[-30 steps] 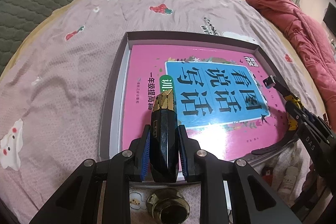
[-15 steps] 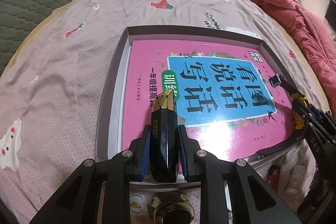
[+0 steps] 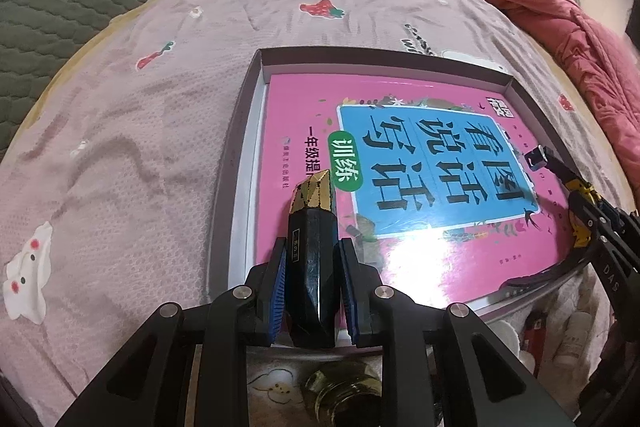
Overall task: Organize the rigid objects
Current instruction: 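Carry black case over the tray with left gripper while right carries tape measure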
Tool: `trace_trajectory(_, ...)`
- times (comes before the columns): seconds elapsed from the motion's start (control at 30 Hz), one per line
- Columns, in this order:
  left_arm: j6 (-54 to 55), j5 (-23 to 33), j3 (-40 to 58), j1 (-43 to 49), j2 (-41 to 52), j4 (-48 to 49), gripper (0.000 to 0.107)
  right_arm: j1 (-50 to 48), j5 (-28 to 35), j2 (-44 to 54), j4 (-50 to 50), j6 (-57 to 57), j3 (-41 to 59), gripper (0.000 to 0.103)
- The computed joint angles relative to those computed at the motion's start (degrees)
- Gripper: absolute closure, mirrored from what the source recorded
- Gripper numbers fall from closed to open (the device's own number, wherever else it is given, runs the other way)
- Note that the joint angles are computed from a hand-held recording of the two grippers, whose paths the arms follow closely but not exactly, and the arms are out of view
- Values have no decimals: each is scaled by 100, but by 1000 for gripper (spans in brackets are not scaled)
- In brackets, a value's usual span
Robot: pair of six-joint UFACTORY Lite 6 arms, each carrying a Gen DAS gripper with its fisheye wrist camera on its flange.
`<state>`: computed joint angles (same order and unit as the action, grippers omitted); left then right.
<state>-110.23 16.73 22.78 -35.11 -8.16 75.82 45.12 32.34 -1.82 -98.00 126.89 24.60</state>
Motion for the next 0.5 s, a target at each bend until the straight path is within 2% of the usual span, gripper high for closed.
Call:
trace_trajectory(0.2,191,-215,-173,251,-250,-103,83,284,281,256,328,-283,148,84)
trace_trajectory(0.5,277,-279,-273,308,-416,-139,83,299,284,268,365,-321,174,84)
